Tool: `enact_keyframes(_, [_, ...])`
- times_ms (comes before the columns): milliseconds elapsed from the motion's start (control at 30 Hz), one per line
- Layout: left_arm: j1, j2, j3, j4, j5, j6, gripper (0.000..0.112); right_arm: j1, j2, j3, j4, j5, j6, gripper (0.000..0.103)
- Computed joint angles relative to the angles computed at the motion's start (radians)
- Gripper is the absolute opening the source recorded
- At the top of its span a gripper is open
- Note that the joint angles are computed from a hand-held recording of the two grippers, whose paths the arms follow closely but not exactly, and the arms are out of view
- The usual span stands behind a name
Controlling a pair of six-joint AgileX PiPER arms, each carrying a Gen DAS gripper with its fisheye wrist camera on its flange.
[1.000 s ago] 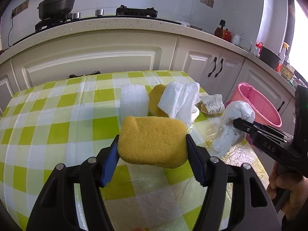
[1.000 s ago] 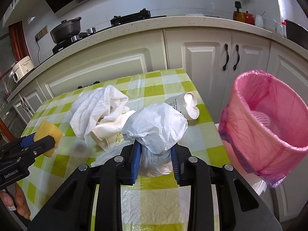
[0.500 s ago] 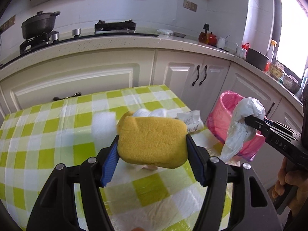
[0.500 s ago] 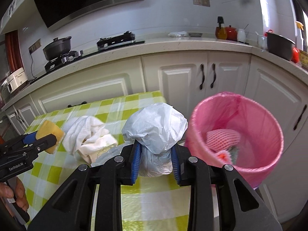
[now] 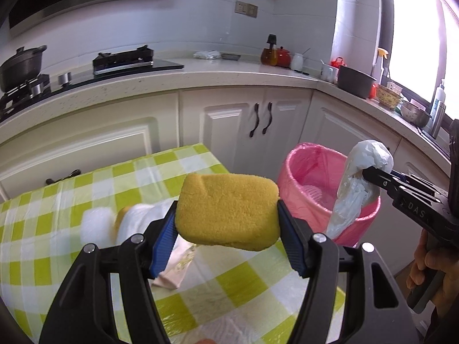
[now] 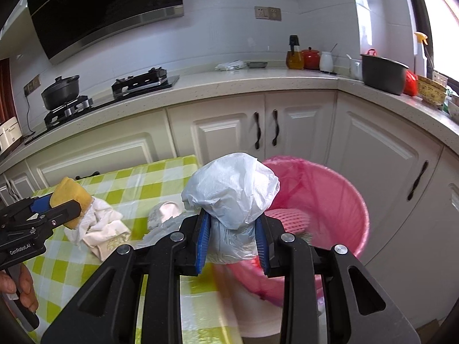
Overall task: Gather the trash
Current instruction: 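Carry the yellow sponge and white plastic bag over the pink bin with both tools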
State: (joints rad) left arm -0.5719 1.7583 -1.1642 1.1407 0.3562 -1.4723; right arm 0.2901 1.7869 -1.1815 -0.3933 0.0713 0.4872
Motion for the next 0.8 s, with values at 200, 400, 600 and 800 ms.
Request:
enact_keyframes(200, [-0.026,0.123,-0.202,-0.184,-0.008,0.22,0.063,-0.087,0.026,-0.048,0.242,0.019,-0.265,0.029])
enact_keyframes(400, [-0.051,0.282,-0.46,-0.465,0.02,0.533,0.063,-0.171,0.088,-0.11,0.486,0.041,-0.53,0.029])
enact_keyframes(600, [-0.065,0.449,-0.72,-0.74,0.082,0.807,0.064,-0.233,0.149,-0.156,0.643,0.046,-0.705,0.031])
enact_keyframes(800, [-0.06,0.612,-0.986,-0.911,0.19,0.973,0.067,-0.265,0.177,-0.172,0.719,0.038,-0.79,0.049])
